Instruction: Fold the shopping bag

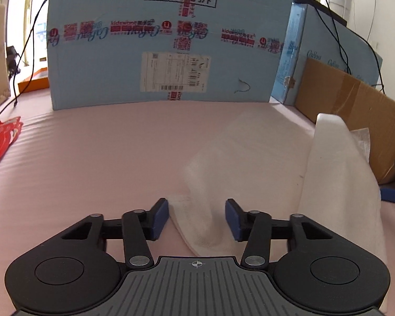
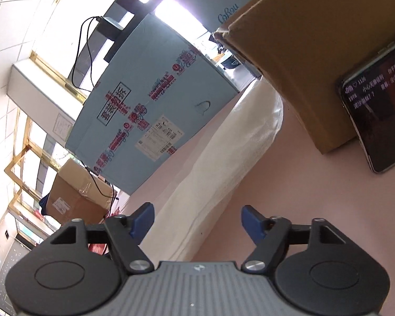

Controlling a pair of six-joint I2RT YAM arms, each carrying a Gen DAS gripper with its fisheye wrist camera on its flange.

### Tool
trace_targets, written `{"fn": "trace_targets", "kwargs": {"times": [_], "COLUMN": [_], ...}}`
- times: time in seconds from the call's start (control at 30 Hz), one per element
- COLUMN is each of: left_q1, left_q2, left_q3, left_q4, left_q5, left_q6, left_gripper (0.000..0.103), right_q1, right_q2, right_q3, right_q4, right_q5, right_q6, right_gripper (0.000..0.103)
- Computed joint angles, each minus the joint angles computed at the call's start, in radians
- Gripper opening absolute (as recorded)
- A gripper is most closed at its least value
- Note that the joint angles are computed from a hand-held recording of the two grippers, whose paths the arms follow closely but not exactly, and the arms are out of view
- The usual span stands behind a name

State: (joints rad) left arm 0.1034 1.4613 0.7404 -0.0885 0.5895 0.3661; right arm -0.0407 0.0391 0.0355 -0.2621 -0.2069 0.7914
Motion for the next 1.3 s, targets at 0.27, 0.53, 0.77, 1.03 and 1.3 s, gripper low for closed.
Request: {"fn": "trace_targets", "kwargs": {"times": [0.27,0.53,0.77,1.03,1.3], "left_q1": [0.095,0.451,0.721,0.774,0.8], "left_q2": [-0.052,-0.243,-0.275,-0.178,-0.189], "left_q3": [-0.023,-0.134,-0.119,-0.108,-0.137], "left_q4": [0.004,0.018,-0.068,-0.043,-0.128], "left_q5": [0.185,0.41,0.465,0.388,0.397], "left_q6": [-0.079,-0.144,-0.05,-0.014,0.095], "left_gripper": [0.001,0.001,0.001,0.001,0.003], "right_q1": [0.136,0.292,0.407,0.394,0.125], "right_q2": [0.591,0.932,1.181,1.094,0.64], "right_q3": [0.075,0.239,0.415,0.361,0.296], "right_q4": [0.42,0.662,0.761,0.702,0.234], "right_q5": [0.272,0.253,0.202,0.216,0.203], "right_q6": [-0.003,-0.073,-0.097,-0.136,-0.269], "right_gripper": [0.012,0.006,0.006,0.006,0.006]}}
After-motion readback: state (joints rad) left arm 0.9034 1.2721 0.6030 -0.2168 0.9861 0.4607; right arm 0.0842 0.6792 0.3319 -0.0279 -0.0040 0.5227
